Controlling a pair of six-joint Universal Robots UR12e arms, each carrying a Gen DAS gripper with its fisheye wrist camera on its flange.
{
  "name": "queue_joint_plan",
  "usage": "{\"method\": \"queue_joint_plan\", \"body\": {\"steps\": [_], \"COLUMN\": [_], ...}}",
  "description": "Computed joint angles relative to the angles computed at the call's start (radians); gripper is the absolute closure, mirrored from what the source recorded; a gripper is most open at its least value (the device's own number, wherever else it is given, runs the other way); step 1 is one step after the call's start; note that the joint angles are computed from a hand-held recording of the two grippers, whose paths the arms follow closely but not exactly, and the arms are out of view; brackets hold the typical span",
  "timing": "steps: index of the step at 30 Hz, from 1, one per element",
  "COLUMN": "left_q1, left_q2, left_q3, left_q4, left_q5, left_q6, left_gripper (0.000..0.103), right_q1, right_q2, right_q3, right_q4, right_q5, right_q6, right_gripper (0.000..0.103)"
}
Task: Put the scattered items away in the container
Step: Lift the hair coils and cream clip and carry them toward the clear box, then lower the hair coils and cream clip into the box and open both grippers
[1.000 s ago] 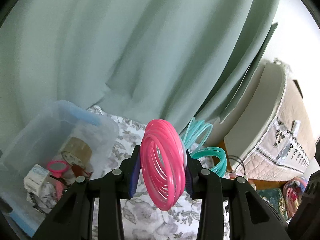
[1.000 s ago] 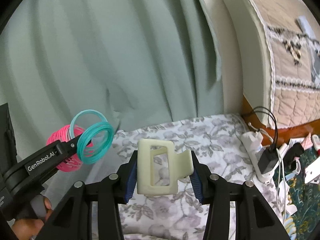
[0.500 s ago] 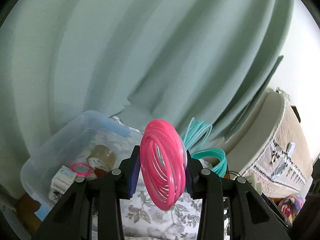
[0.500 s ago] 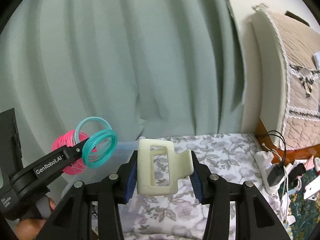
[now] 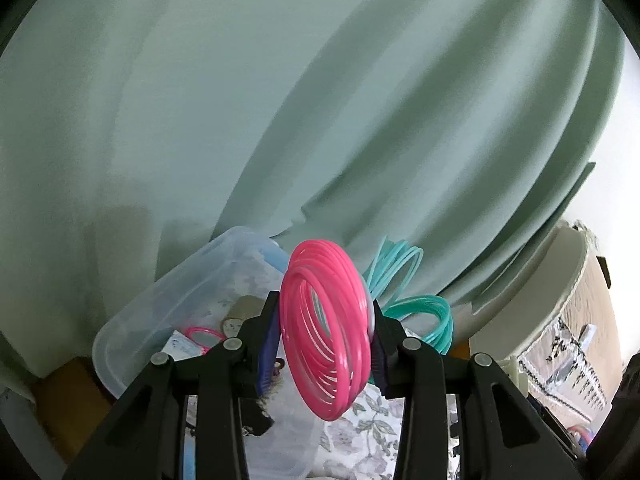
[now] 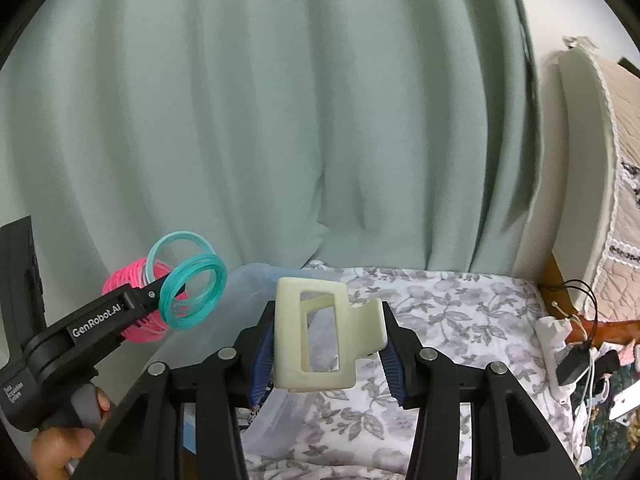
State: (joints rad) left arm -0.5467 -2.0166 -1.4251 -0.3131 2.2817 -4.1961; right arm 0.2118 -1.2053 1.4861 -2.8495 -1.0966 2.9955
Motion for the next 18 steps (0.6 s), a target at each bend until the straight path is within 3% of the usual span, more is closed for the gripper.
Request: {"method": "queue_joint_plan", "body": {"steps": [18], "left_q1": [0.036], "left_q2": [0.062], "left_q3": [-0.129], "left_q4": [0.026], "left_q5": [-0.042], "left_q6": [-0.126], "left_gripper": [0.063], "right_q1": [0.065], "right_q2": [0.024], "right_q3": [-0.026], "right_q4": [0.098], "right_q5": [-0.044], "right_q6": [-0.108], "right_gripper": [0.054]}}
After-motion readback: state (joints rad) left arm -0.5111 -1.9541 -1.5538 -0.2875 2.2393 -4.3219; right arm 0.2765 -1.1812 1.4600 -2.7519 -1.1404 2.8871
